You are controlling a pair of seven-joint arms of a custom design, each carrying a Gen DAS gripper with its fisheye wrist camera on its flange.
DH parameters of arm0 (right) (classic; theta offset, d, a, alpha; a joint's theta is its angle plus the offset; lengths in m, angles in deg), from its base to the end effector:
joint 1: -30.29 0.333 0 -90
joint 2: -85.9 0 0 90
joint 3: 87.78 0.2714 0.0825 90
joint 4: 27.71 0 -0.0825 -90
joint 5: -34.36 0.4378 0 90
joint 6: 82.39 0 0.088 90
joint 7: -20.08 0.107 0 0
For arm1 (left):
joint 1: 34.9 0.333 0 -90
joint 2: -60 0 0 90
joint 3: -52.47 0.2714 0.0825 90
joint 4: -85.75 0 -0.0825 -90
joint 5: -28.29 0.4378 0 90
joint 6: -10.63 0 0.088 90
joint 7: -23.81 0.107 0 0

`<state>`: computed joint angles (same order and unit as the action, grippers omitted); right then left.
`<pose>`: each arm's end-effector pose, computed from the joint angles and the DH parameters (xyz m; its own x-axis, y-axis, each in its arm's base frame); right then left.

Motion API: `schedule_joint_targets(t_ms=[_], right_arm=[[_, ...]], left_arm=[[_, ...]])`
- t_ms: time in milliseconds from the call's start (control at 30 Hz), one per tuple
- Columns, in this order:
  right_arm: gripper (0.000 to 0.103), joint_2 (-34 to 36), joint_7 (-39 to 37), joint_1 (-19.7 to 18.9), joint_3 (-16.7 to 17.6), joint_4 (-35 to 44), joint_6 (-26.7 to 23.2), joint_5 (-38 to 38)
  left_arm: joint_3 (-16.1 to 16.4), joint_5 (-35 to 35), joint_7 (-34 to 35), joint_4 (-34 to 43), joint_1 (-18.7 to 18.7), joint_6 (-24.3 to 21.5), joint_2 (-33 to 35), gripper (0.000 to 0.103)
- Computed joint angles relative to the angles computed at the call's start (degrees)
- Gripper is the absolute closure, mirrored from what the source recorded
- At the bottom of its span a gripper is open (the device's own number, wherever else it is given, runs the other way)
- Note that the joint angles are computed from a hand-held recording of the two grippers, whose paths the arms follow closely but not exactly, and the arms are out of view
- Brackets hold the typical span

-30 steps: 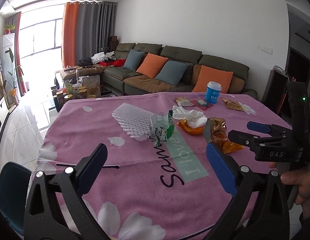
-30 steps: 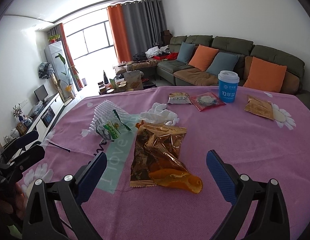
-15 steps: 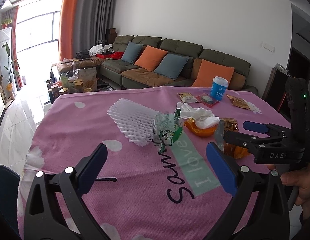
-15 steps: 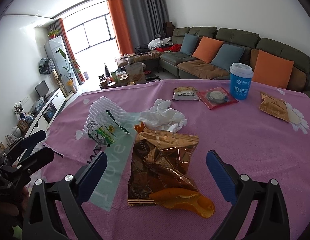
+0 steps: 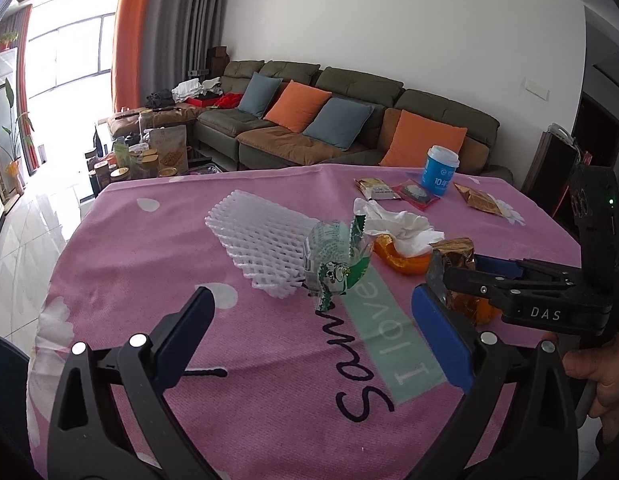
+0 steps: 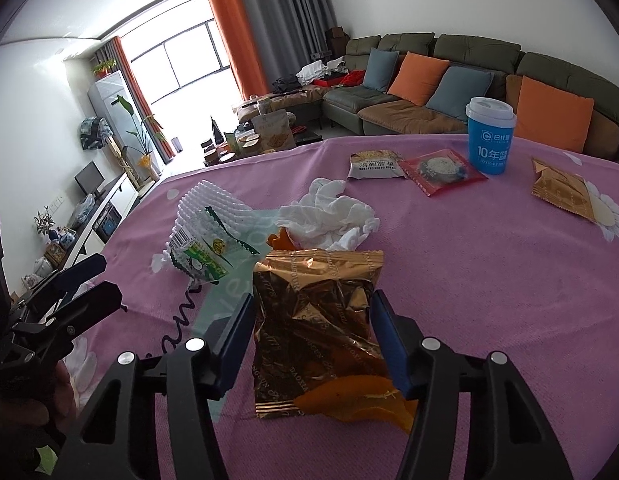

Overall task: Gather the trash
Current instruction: 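Grasp the gold snack bag with the right tool while the left tool grasps the clear green wrapper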

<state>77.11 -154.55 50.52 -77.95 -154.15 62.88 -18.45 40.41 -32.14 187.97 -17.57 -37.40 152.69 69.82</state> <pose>0.5071 0.3054 0.4242 -0.3645 -0.9040 -0.2236 -0.5826 0.4087 -0.7025 0.6703 -0.1648 0.4398 -0.7758 -0.6169 0.1325 -0.4412 0.3803 -0.8128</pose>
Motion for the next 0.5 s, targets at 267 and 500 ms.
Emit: schedule_joint_targets(t_ms=[267,500], right_arm=[[0.069,-1.44,2.70,-0.69,-0.01,-1.75,1.55,-1.21],[0.070,-5.22,10.69,-2.33,1.39,-4.33,2.61,-7.36]], left_arm=[[-0.36,5.33,-4.70,5.36,-0.73,-3.14,3.54,0.006],[-1.39,11.18,-8.45,10.52,-1.28,-6.26,7.48,0.006]])
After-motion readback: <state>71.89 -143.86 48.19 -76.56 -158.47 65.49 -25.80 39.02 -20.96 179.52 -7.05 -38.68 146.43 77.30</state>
